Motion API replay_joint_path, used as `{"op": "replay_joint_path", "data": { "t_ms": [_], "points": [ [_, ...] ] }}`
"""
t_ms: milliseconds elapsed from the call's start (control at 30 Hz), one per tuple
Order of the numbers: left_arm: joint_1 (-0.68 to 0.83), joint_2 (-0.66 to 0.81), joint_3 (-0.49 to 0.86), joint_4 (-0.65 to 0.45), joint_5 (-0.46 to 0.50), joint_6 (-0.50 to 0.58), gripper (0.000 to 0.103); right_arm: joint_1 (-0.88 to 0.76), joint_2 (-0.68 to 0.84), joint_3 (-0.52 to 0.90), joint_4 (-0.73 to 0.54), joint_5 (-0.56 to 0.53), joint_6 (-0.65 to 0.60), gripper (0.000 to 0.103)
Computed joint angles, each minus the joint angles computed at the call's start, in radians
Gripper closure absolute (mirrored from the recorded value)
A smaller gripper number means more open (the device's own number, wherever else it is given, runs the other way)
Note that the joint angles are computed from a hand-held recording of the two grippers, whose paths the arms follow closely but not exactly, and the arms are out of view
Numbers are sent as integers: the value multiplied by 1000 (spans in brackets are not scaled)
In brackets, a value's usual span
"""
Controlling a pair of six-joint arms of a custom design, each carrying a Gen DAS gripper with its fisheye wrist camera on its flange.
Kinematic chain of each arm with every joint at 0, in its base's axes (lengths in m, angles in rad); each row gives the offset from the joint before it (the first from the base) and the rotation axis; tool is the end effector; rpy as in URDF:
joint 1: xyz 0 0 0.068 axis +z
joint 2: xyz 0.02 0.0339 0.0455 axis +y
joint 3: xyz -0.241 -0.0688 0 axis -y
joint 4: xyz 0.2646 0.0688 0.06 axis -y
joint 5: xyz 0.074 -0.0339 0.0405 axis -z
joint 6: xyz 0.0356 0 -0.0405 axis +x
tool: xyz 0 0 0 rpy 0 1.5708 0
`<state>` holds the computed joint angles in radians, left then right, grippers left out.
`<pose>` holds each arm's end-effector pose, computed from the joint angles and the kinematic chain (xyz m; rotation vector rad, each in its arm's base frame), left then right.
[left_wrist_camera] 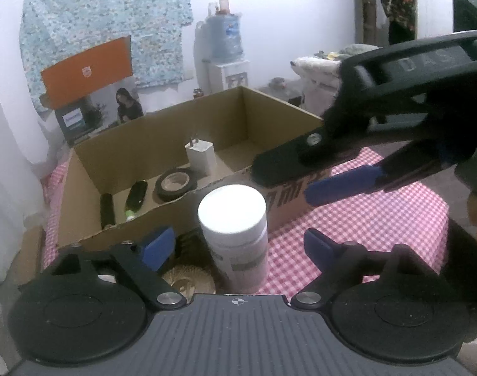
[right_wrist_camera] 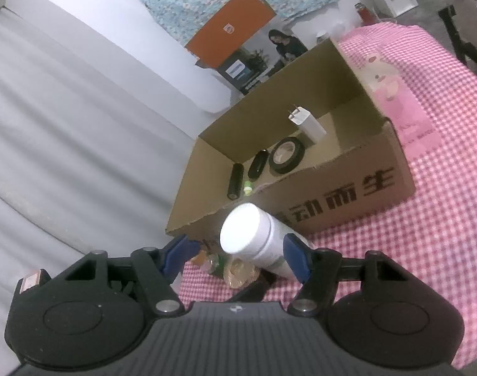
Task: Organize rigid objects
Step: 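Close the right gripper around the white jar beside the box, then lift the white jar in the right gripper and carry it toward the box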
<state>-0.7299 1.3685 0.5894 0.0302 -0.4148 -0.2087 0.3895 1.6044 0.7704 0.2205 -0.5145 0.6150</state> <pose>0.2183 -0.1761 0.1338 0.3777 2.2116 -0.0210 0.3043 0.1439 0.1383 -0.0532 2.3204 1.1047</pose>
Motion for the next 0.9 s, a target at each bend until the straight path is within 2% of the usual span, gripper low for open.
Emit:
{"op": "replay_joint_path", "data": {
  "t_ms": [233, 400, 467, 567, 900],
  "points": [
    [26, 71, 55, -18, 35, -27, 40, 6, 125, 113, -23, -5, -19, 45],
    [38, 87, 68, -27, 48, -54, 49, 16, 172, 164, -53, 14, -56, 57],
    [38, 86, 69, -28, 44, -61, 50, 15, 192, 181, -60, 3, -58, 67],
    [39, 84, 72, -32, 47, -68, 50, 22, 198, 188, -66, 30, -69, 73],
    [28, 90, 86, -28, 71, -85, 51, 17, 143, 155, -108, 55, -75, 74]
  ]
}}
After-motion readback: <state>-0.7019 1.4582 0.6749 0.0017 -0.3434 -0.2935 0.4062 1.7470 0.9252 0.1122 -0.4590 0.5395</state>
